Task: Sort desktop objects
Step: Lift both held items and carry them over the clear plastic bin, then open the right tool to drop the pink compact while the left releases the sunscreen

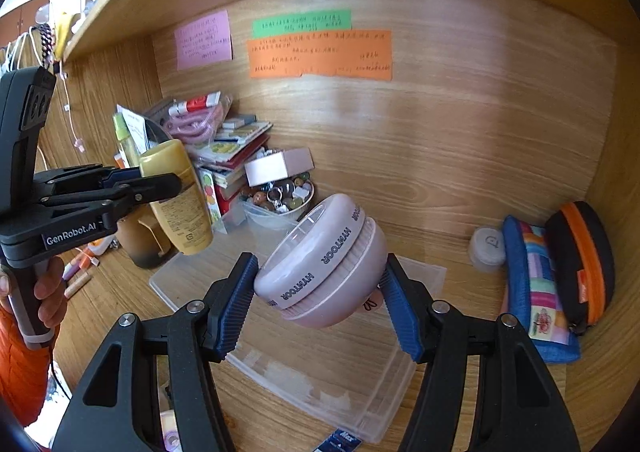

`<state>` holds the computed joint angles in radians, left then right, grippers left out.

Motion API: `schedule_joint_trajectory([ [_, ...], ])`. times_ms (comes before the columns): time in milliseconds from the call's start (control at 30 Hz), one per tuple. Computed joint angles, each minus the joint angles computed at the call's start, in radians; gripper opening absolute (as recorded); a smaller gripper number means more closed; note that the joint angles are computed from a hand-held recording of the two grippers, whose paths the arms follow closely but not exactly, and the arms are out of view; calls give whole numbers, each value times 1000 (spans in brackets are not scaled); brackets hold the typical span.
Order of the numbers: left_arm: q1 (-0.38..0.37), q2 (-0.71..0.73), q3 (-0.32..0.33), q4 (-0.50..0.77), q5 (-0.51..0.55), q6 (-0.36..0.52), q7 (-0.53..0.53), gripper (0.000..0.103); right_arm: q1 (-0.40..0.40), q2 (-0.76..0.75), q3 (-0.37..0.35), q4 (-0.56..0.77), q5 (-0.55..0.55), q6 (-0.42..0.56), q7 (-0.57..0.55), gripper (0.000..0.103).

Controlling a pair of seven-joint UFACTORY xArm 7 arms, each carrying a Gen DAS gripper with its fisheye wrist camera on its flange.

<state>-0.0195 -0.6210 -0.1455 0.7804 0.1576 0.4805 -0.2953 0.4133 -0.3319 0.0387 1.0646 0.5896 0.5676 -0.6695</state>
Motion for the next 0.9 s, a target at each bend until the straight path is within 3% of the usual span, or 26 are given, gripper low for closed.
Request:
schedule_joint_trajectory([
  [900, -30, 201, 35, 47, -15, -1, 50, 26, -69, 238, 96, 160, -185, 69, 45, 59],
])
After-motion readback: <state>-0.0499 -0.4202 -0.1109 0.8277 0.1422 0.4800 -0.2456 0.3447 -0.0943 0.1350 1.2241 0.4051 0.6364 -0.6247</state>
